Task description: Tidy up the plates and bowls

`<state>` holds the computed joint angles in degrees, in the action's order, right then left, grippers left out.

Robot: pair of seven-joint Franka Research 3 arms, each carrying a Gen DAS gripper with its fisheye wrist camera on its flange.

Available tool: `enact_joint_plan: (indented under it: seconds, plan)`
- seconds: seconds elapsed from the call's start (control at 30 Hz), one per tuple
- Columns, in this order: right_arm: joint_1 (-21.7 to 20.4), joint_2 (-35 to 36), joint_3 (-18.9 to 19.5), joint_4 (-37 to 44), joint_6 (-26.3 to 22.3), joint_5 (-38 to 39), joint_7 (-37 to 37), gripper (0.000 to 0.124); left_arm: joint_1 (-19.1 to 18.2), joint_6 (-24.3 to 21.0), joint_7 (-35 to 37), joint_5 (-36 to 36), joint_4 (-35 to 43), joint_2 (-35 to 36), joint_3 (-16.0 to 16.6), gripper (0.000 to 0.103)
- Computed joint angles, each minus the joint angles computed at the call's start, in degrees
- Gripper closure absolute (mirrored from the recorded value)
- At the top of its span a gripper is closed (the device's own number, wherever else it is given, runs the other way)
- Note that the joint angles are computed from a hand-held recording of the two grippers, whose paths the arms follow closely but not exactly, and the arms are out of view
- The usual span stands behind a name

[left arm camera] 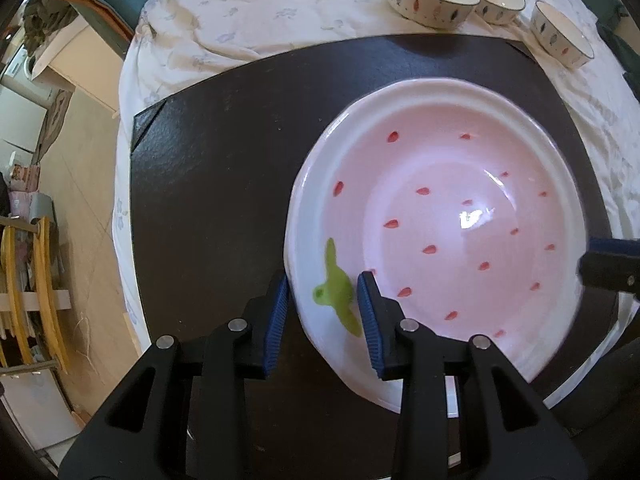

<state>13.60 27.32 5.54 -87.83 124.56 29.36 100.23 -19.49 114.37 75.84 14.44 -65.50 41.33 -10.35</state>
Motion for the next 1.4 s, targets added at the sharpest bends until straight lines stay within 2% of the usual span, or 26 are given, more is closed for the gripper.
enact_joint_plan:
  seconds: [0.03, 0.13, 0.23, 0.33, 0.37, 0.43, 0.53, 0.67, 0.73, 0.8, 0.93, 1.07, 1.4]
  plan:
    - [0.72, -0.69, -0.81, -0.55, 0.46, -1.99, 0.92, 0.076, 0.23, 0.33, 0.15, -0.34, -0.24, -0.05, -0.18, 0.072]
    - [0.32, -1.78, -0.86, -1.95, 2.14, -1.6, 1.04, 0.076, 0.5, -0.11, 0.15, -1.09, 0.25, 0.13, -0.35, 0.072]
    - [1.98, -3.09, -2.89, -4.19, 6.99, -5.89, 5.65, 0.076, 1.16, 0.3, -0.06, -2.06, -0.39, -0.3, -0.51, 0.072]
    - [0.61, -1.88, -1.58, -3.92, 7.76, -3.65, 5.73, 0.076, 2.13, 0.52, -0.27, -3.71, -1.35, -0.85, -1.04, 0.071]
    - [0.23, -1.33, -1.16, -3.57, 7.59, -2.86, 5.42, 0.076, 2.78, 0.08, -0.36, -5.13, -1.29, -0.75, -1.52, 0.069]
    - [-0.03, 0.17, -0.71, -2.22, 6.27, -2.18, 5.5, 0.076, 3.69, -1.01, -0.89, -7.25, -0.97, -0.34, -1.91, 0.055]
    - [0.35, 2.22, -0.53, -0.25, 4.21, -2.77, 6.01, 0.076, 4.3, -1.04, -2.42, -8.78, -2.19, -0.77, -2.07, 0.044]
    - [0.25, 4.06, 0.31, 1.76, 3.52, -1.81, 4.57, 0.076, 5.71, -2.14, -1.34, -12.56, -1.64, 0.03, -3.51, 0.045]
    - [1.31, 4.87, -0.27, 3.32, 2.21, -4.0, 4.8, 0.076, 6.69, -2.96, -0.3, -15.52, -1.07, 0.64, -4.77, 0.053]
    - [1.85, 5.99, -0.44, 5.08, 0.52, -5.36, 4.95, 0.076, 6.2, -4.03, -1.29, -15.76, 0.2, 1.25, -4.23, 0.053]
    - [2.24, 6.84, -0.69, 6.21, 0.18, -6.23, 5.34, 0.078, 5.77, -4.23, -4.37, -16.1, 1.14, 1.61, -3.45, 0.057]
    - [2.23, 6.49, -0.7, 5.48, 1.56, -6.28, 5.2, 0.077, 4.95, -5.35, -5.13, -14.71, 5.46, 3.88, -2.84, 0.057]
    - [0.27, 10.2, -1.02, 10.61, 3.16, -5.5, 6.43, 0.077, 3.97, -7.89, -5.4, -13.49, 15.2, 9.22, -1.94, 0.057]
